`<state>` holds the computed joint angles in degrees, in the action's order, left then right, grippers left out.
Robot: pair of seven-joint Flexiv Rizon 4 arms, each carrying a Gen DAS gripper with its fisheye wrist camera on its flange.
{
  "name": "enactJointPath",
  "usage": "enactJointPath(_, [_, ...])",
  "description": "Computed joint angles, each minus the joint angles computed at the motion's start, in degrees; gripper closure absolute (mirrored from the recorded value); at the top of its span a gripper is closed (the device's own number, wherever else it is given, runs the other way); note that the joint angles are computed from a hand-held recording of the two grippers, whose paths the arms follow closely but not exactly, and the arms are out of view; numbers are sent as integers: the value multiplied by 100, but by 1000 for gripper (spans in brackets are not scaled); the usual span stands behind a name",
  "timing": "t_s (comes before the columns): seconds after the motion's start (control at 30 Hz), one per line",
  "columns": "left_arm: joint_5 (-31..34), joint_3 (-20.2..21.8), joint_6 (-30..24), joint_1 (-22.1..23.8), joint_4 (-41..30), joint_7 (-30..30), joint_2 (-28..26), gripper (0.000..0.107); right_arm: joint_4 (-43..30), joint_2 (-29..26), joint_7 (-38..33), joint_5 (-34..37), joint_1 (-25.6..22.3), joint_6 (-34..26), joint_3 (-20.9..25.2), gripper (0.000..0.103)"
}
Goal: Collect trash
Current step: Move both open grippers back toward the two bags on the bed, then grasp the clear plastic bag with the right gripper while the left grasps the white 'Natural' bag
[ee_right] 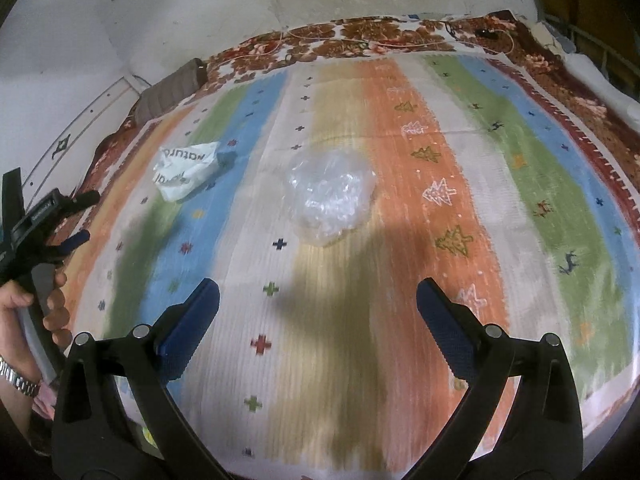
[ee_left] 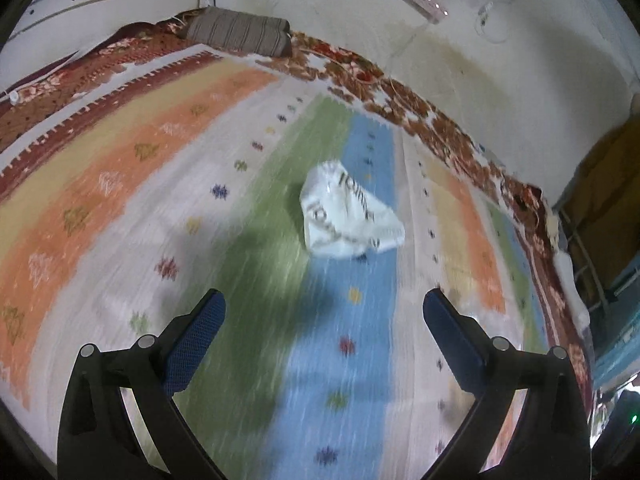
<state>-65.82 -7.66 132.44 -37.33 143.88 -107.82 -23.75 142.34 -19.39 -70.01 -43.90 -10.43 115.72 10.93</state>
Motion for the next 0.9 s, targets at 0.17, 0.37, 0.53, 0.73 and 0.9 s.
enactJointPath(0.17, [1197, 227, -8, 497, -16, -542, -280, 10, -260, -235, -274, 409, 360, -50, -99, 9])
enactJointPath(0.37, [2215, 379, 138, 1031, -48, -1464, -573, 10, -672, -556, -492, 974, 630, -230, -108, 10])
enactJointPath(0.53, [2881, 524, 181, 1420, -183, -1636, -727, 11, -1054, -820, -492, 893, 375, -459, 169, 11])
enactJointPath(0.73, [3650, 570, 301, 1963, -435, -1709, -1096, 11, -1501, -1125, -537, 905, 133, -717, 527, 11])
enactJointPath(0.9, [4617, 415, 417, 2605, -663, -2118, -1424, 21, -1811, -1330, -756, 1017, 367, -912, 492, 22])
